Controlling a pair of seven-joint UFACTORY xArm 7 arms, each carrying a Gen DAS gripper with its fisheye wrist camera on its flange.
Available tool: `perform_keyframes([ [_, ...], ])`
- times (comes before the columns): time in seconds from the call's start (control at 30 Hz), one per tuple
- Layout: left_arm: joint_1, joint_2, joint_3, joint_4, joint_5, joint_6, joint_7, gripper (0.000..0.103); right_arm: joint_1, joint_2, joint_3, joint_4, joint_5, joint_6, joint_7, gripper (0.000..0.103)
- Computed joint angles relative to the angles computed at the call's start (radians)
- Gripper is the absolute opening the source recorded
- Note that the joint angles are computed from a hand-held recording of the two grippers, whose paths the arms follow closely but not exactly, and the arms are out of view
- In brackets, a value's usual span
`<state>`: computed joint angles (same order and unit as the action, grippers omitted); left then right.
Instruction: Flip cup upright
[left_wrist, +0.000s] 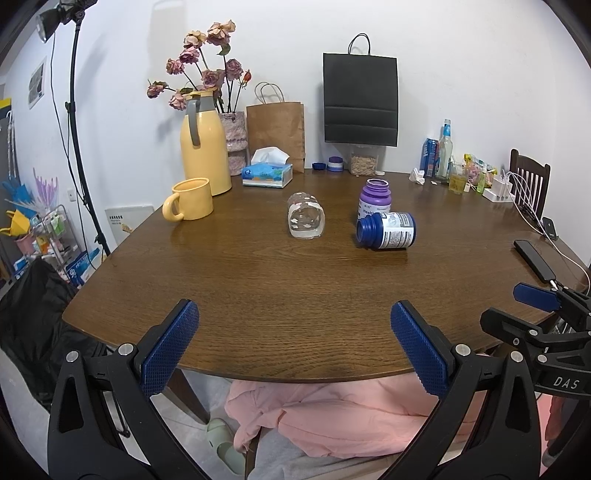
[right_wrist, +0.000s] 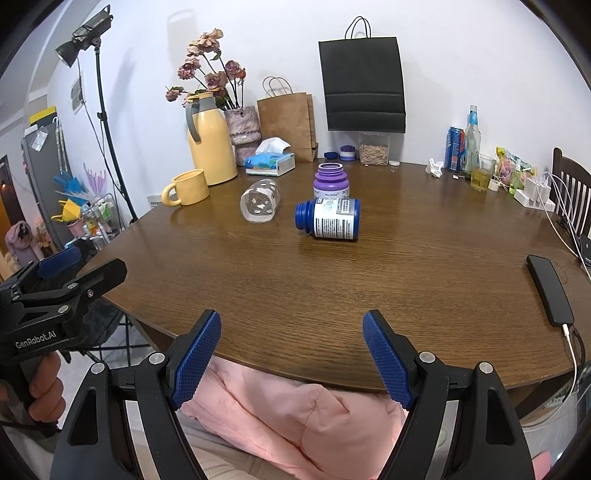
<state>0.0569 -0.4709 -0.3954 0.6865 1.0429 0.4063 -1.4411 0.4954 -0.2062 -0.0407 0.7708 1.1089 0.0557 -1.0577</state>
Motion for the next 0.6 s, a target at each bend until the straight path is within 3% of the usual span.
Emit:
perform_keyframes([
  [0.6,0.005,0.005,0.014,-0.008,0.001,-0.014,0.006,0.103,0.002,-0.003,-0.003,-0.001,-0.017,0.003,0.015,0.083],
])
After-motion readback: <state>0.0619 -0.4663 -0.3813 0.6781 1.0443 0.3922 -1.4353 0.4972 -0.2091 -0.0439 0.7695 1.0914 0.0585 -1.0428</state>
